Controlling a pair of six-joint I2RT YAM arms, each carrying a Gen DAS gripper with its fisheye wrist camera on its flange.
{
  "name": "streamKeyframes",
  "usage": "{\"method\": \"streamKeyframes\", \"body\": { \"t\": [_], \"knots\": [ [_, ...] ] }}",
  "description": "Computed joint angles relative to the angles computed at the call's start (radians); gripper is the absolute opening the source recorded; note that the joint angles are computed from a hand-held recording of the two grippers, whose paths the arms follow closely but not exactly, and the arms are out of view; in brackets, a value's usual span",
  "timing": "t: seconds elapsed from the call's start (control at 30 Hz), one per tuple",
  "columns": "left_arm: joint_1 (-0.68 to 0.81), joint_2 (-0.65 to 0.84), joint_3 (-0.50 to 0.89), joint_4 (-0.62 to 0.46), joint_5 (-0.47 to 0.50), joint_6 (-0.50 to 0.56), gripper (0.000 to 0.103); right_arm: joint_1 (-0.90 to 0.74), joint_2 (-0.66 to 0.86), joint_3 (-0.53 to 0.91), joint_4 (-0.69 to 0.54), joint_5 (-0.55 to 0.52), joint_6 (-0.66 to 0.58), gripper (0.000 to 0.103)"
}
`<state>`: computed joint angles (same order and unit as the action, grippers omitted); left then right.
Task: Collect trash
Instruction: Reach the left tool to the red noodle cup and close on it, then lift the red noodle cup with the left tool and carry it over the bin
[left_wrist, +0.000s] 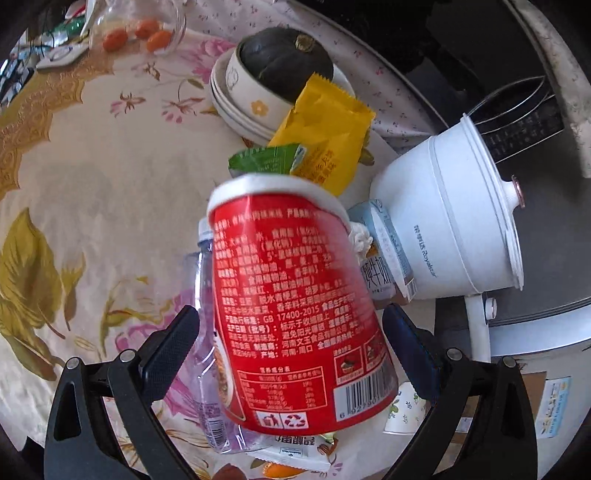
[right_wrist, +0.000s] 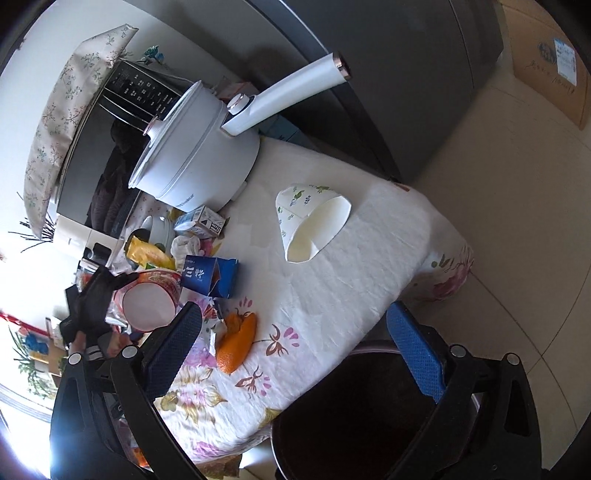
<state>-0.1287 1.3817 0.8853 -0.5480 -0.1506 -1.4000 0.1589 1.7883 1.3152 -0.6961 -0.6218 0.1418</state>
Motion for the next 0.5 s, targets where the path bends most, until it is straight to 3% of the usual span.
{"method": "streamKeyframes", "body": {
  "t": [0.03, 0.1, 0.23, 0.33, 0.5],
  "knots": [
    [0.002, 0.002, -0.013, 0.026, 0.013, -0.005, 0.096, 0.0, 0.006, 0.004, -0.003, -0.003, -0.004, 0.096],
    [-0.009, -0.023, -0.059, 0.094, 0.005, -0.03, 0.086, 0.01, 0.012, 0.007, -0.003, 0.007, -0.01, 0.096],
    [-0.019, -0.08, -0.133, 0.169, -0.012, -0.082, 0.085, 0.023, 0.028, 0.018, -0.011, -0.001, -0.04, 0.096],
    [-0.022, -0.152, -0.199, 0.233, -0.028, -0.064, 0.085, 0.049, 0.061, 0.035, -0.019, -0.01, -0.062, 0.096],
    [-0.101, -0.372, -0.247, 0.183, -0.156, -0.012, 0.084, 0.121, 0.159, 0.079, -0.024, -0.035, -0.055, 0.096]
  ]
}}
